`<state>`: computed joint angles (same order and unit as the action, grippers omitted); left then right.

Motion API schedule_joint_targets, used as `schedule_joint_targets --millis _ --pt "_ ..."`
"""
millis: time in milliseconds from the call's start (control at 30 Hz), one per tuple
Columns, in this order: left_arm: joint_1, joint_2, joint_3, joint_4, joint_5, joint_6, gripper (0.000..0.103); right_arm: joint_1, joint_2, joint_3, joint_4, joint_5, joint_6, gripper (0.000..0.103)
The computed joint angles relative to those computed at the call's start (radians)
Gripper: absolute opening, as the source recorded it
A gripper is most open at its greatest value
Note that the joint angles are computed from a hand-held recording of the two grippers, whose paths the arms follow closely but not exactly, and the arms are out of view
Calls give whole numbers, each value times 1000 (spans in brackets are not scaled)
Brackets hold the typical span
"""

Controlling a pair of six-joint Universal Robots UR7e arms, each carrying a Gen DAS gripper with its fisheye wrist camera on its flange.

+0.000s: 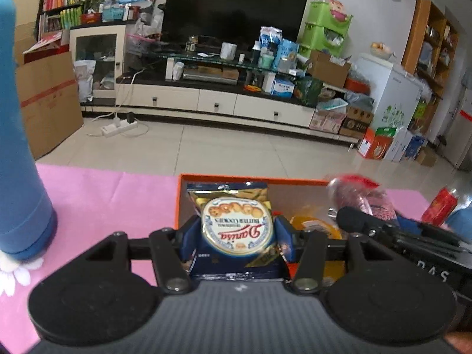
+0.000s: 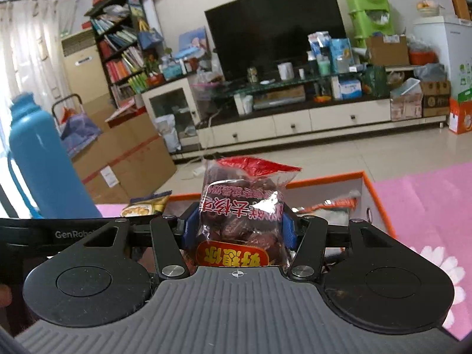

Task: Organize snacks
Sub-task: 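Carry both snacks over the orange box and open both tools, then return both tools to the remaining snacks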

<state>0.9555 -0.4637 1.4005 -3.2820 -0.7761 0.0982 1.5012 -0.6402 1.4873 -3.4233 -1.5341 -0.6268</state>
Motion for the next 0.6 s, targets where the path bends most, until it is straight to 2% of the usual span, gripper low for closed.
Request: schedule_joint_targets --millis 33,67,100,167,233,300,400,433,500,600 --pt "4 7 -6 -6 5 11 61 0 13 -10 -7 -7 -6 44" --pt "5 5 1 -11 14 13 74 1 20 -12 -16 -15 -20 56" --pt "4 5 5 -19 23 12 73 1 23 -7 -34 -24 -38 69" --pt "-3 -21 49 -59 10 16 74 5 19 12 -95 -28 -33 77" --pt "-19 -50 103 -110 12 28 75 2 -13 50 -126 24 -21 82" --pt "-41 -77 160 -174 37 57 77 1 -45 88 -159 49 -3 91" --pt "-79 -123 271 -276 93 57 87 -7 -104 156 -162 84 25 93" --pt "-91 -142 316 -300 108 34 100 -9 -123 178 -157 85 31 93" --pt "-108 -172 397 -339 132 1 102 -17 -164 230 -143 77 34 93" --pt "-132 -214 525 -320 158 -115 102 -53 -234 351 -160 68 11 93"
